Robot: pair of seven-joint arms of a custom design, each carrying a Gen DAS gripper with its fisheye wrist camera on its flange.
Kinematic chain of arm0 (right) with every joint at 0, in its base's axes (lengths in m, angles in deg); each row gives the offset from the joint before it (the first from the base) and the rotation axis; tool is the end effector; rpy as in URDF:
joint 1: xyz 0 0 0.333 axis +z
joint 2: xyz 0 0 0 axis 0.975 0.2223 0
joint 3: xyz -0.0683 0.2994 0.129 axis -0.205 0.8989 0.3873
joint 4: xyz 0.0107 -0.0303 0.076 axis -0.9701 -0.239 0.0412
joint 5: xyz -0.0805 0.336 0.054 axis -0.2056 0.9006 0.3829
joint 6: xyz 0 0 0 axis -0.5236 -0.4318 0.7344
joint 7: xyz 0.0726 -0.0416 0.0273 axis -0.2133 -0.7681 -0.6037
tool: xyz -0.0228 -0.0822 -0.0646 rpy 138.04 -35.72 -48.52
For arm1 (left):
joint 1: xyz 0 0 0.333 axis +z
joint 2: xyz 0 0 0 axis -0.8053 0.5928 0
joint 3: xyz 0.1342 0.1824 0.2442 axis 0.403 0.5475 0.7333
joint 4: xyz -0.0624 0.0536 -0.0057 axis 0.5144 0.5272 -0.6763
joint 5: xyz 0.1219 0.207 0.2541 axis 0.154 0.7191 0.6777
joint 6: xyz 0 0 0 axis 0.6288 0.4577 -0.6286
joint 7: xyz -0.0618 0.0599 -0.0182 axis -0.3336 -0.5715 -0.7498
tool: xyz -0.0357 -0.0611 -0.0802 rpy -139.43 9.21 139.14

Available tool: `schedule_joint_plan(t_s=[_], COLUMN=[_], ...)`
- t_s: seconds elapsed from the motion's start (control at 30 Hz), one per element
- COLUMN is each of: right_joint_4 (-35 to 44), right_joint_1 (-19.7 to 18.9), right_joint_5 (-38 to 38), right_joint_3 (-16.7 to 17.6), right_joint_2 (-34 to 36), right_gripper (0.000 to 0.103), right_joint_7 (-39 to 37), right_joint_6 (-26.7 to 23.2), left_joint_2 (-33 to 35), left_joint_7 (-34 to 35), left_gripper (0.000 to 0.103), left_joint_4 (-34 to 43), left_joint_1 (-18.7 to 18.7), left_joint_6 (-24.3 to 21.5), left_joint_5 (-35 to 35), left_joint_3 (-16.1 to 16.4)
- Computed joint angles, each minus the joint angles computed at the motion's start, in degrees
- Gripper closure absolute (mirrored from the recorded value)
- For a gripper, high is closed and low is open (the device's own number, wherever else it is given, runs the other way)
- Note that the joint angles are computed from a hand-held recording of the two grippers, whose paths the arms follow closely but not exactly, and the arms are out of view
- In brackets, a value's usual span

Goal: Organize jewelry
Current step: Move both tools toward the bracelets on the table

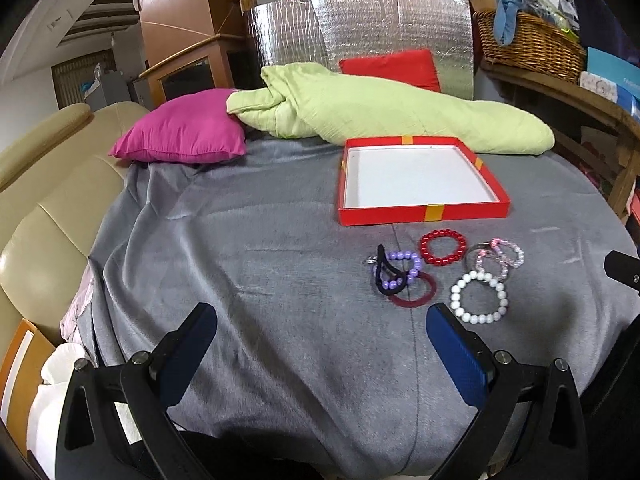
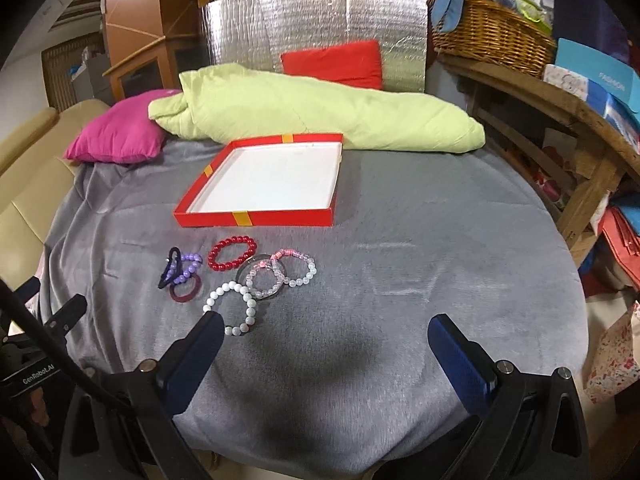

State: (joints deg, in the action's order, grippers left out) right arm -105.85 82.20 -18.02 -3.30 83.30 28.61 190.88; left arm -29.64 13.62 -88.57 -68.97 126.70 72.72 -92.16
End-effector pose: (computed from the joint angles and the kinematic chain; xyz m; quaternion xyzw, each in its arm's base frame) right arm 0.6367 0.0213 0.4918 -0.7326 0.5681 -0.2137 0.3081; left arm 0.5656 -0.2367 0.4764 -0.7082 0.5617 -0.2081 0.3737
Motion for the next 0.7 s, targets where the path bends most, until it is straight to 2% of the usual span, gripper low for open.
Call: schedule_joint_plan(t_s=[0.2, 0.57, 0.7], right_joint_4=[3.95, 8.88, 10.95], right_joint_1=[0.48, 1.45, 1.27], right_joint_5=[-1.81, -4.94, -4.49], right_joint_3=[-0.19, -0.29, 0.75], right_joint_2=[3.43, 8.07, 9.88], right_gripper=[0.000, 0.000, 0.005], right_joint_7=[1.72, 4.57, 3.58], right_joint_6=[-4.78, -10.23, -12.55], left_joint_2=[2.63, 5.16, 5.71], left_joint_7=[2.71, 4.80, 5.11], left_gripper=[0.000, 0.000, 0.000], left_joint_4=[2.11, 3.19, 3.39], left_joint_1=[0.28, 0.69, 0.95], left_joint_6=[0.17, 0.78, 0.82], left_joint_5=[-2.34, -5.73, -6.54], left_joint_3=[0.23, 1.66, 1.91])
